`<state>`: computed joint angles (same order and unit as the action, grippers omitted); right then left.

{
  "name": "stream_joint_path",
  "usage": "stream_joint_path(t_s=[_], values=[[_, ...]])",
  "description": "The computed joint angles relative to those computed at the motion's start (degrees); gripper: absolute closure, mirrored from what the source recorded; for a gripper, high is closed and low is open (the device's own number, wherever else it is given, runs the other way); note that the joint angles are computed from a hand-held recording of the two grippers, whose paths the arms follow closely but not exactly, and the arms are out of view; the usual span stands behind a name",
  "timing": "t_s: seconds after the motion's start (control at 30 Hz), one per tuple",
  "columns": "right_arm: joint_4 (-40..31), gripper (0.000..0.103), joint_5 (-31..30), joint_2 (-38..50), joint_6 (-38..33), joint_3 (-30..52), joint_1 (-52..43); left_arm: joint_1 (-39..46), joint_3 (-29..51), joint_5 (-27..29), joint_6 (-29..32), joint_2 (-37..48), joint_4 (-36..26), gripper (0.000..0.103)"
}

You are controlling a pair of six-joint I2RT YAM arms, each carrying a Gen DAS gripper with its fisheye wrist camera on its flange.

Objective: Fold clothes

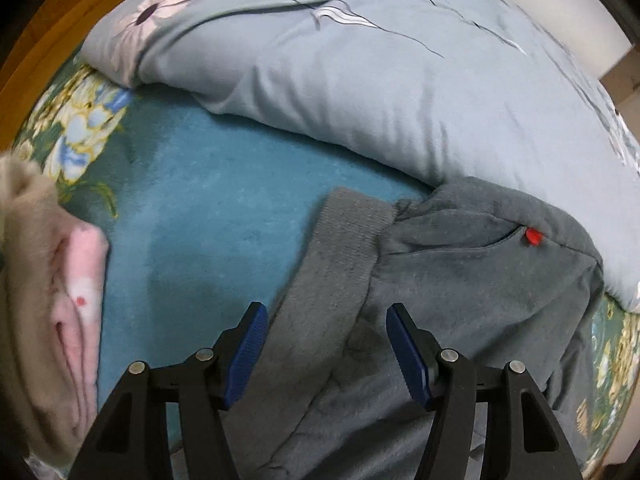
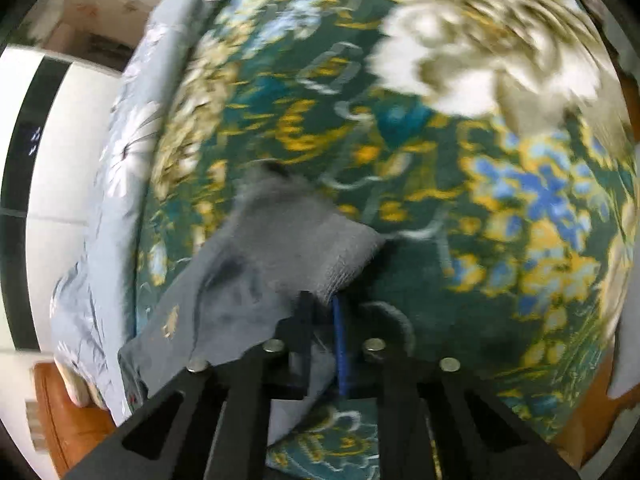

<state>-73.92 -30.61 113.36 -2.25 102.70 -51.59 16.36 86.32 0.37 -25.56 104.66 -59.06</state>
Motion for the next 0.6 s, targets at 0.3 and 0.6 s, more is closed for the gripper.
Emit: stream_joint_path(t_s=[0.3, 0.6], values=[[-4.5, 0.1, 4.2, -7.37, -10.41, 2.51, -4.59, 0.36, 0.58, 0.46, 4.93, -2.03, 0.29, 0.037], [-4.31, 0.096, 14.27, -8.05, -13.71, -1.36, -5.46, 1.63, 3.68, -0.19, 6.32, 1.77, 0.4, 0.037]])
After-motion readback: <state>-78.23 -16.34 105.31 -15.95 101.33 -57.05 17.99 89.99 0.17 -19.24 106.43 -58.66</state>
